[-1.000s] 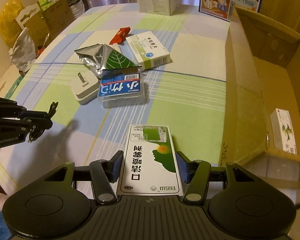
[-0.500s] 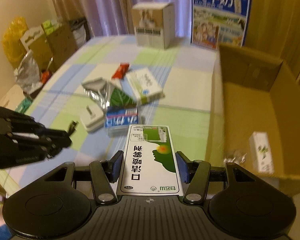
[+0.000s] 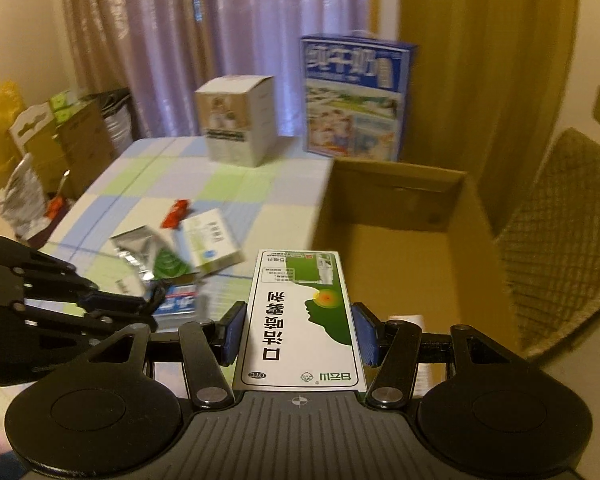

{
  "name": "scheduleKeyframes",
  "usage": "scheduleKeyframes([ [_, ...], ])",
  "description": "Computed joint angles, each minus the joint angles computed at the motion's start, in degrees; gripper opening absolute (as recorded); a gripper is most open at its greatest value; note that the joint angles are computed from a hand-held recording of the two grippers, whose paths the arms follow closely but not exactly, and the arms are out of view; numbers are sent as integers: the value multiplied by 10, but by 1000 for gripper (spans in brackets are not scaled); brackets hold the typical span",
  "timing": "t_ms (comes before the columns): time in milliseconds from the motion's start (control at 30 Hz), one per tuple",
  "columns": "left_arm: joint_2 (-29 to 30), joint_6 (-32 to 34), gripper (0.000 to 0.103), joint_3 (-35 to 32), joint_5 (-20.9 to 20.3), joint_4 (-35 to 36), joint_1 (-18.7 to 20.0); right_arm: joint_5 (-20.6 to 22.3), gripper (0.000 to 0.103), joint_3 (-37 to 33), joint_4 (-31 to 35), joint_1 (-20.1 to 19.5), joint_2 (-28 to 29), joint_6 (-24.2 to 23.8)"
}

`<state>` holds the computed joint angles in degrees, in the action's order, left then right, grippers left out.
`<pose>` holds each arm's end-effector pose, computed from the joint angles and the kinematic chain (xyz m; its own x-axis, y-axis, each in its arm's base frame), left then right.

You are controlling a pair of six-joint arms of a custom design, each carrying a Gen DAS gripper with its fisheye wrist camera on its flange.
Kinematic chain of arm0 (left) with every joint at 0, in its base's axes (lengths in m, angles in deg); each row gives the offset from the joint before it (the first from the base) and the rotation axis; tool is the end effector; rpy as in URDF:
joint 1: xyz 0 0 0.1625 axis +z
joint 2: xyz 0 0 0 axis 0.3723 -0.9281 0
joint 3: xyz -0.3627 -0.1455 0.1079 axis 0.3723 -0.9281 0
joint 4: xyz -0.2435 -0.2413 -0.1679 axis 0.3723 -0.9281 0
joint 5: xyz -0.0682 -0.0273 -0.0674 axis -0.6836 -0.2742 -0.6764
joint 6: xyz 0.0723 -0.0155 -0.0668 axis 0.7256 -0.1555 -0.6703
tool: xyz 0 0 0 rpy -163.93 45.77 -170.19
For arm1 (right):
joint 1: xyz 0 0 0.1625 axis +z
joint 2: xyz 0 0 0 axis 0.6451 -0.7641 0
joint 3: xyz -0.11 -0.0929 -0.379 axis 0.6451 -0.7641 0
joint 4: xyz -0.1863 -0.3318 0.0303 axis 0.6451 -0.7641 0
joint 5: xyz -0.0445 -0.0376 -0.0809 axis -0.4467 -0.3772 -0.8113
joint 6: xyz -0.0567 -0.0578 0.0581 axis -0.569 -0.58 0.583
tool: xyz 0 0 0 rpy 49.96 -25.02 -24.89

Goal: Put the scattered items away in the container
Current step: 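Carry the white box and black cable over the cardboard box, then open both grippers to drop the box and cable into the cardboard box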

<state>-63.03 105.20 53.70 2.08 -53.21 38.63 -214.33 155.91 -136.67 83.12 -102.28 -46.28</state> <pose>-0.1133 -0.5611 0.3956 -0.5860 0.6181 -0.5240 0.7743 0.6177 -0.1374 0.4438 -0.5463 0.0947 -0.7024 -0.3224 0.6346 -0.6378 0.6809 -0.3601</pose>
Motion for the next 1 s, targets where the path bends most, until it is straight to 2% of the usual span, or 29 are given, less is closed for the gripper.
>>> scheduleKeyframes([
  [400,72,-17,10,-28,-24,-18,-40,-7,53,44,-26,-45,-55,-6],
  [700,129,-33,10,-64,-42,-21,-41,3,53,58,-31,-75,-73,5],
  [1000,176,-43,10,-88,-53,-28,-31,10,53,49,-28,-90,-68,5],
])
